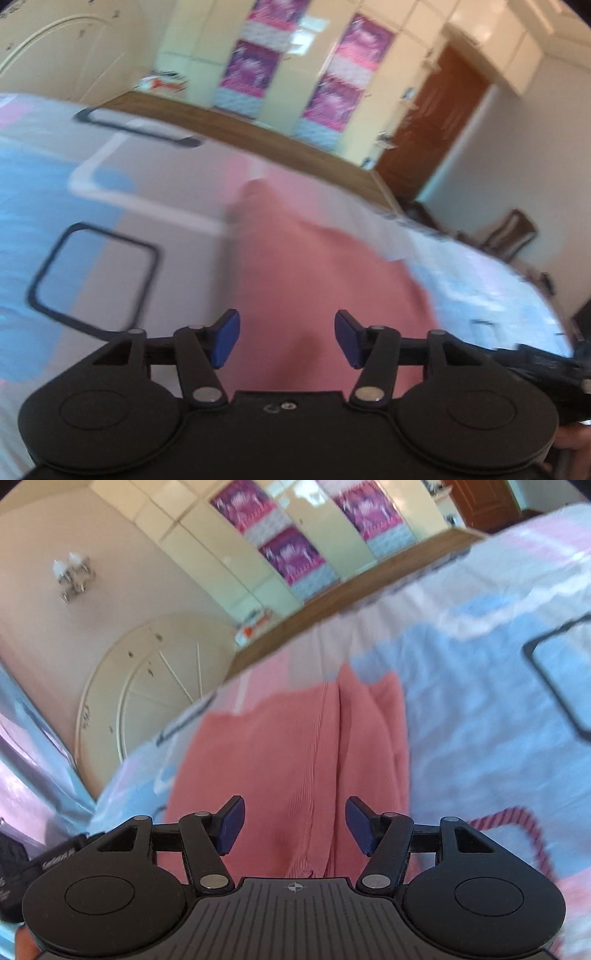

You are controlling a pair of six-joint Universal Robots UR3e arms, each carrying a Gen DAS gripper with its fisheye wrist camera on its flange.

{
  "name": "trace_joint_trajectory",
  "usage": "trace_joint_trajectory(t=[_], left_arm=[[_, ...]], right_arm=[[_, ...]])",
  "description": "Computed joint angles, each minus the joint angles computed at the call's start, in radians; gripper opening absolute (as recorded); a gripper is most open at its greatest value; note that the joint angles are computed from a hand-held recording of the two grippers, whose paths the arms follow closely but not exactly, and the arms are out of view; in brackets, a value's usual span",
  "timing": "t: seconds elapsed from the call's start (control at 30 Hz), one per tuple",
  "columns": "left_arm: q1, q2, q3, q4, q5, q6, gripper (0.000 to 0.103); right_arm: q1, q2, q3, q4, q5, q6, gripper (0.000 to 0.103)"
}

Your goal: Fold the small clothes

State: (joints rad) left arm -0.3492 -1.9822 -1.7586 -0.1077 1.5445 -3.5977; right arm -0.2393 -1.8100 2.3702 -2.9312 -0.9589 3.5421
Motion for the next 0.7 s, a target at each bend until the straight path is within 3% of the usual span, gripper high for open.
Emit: trace_joint_trajectory(t=[0.13, 0.33, 0.53, 0.6, 0.63, 0.7], left_arm=[[0.072, -0.012, -0.067, 0.029, -0.079, 0.002, 0.052], [0.091, -0.039, -0.095, 0.084, -0.117, -0.001, 0.054], [0.126, 0.004, -0.142, 0.066, -0.170, 0.049, 0.058], [0.131, 0.000, -0.133, 0.057, -0.173, 0.062, 0.058], [0.129, -0.001, -0.126, 0.050, -0.170, 0.070, 0.058], [0.129, 0.007, -0.127, 0.065, -0.174, 0.083, 0.047]], right_arm=[[0.044, 0.112, -0.038, -0.007, -0.007, -0.009, 0.052], [0.152, 0.206, -0.172, 0.055, -0.108, -0.023, 0.050], [0.321, 0.303, -0.355, 0.158, -0.309, -0.068, 0.034], [0.342, 0.309, -0.360, 0.151, -0.345, -0.064, 0.024], [0.353, 0.311, -0.358, 0.142, -0.362, -0.066, 0.012], [0.380, 0.309, -0.359, 0.129, -0.405, -0.077, 0.009]])
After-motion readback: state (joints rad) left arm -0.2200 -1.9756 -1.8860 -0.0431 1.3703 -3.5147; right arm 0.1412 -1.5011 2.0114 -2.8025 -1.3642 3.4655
